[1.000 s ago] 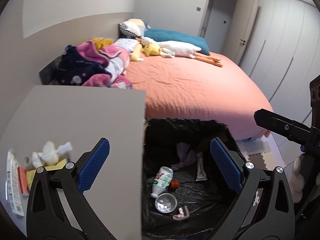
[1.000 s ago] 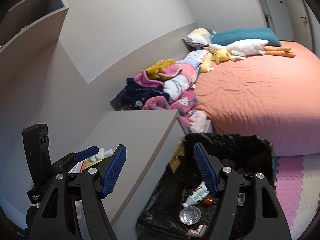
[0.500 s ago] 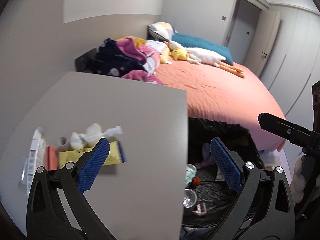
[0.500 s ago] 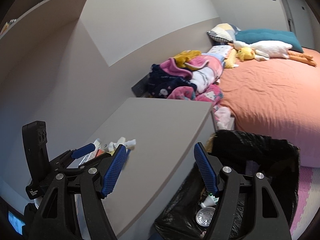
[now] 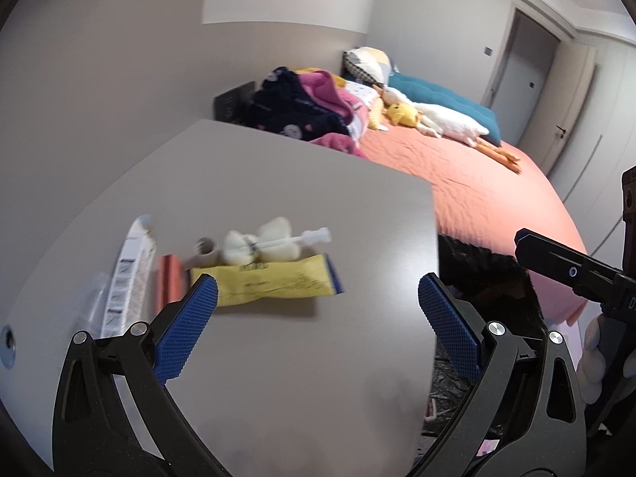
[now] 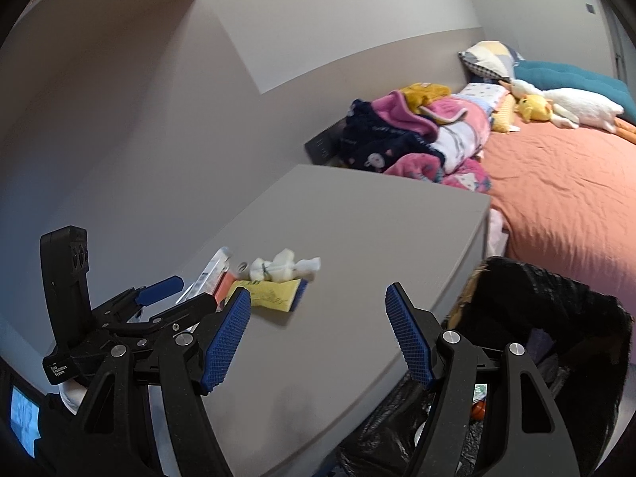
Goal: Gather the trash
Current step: 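Move both open tools back to the remaining trash on the desk, then grasp the clear plastic cup with the left tool while the right grasps the yellow packet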
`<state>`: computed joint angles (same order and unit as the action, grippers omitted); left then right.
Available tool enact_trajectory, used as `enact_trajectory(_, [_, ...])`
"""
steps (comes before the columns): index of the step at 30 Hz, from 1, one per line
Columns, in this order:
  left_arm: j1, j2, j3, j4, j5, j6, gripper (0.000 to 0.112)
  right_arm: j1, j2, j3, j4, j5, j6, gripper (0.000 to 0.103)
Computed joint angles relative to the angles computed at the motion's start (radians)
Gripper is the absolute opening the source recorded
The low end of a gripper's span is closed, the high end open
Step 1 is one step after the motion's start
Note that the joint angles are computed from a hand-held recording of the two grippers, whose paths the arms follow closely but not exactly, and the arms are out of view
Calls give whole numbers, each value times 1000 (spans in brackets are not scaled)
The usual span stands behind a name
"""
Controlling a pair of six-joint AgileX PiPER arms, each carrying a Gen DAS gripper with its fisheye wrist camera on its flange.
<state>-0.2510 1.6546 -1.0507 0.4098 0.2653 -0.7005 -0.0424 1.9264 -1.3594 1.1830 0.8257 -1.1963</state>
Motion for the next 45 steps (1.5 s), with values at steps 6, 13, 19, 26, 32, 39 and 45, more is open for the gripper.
enact_trajectory(6, [64, -49, 82, 5, -26, -20, 97, 63, 29, -34, -35, -14, 30, 71])
enact_trajectory(13, [129, -80, 141, -1, -45, -12, 97, 128, 65, -77, -82, -25, 72, 71])
enact_trajectory(19, [200, -92, 177, -67, -70, 70, 97, 193, 107, -130, -133, -41, 122, 71])
enact_trajectory(26, [282, -96, 203, -177, -90, 203, 97, 262, 165, -210, -204, -51, 186, 71])
enact_trajectory(32, [352, -75, 201, -344, -100, 390, 97, 308, 211, -277, -271, -56, 235, 71])
enact_trajectory(39, [421, -29, 189, -620, -125, 686, 97, 347, 276, -383, -361, -38, 300, 71])
enact_trajectory(45, [475, 19, 154, -718, -122, 801, 97, 376, 358, -518, -439, 12, 355, 71])
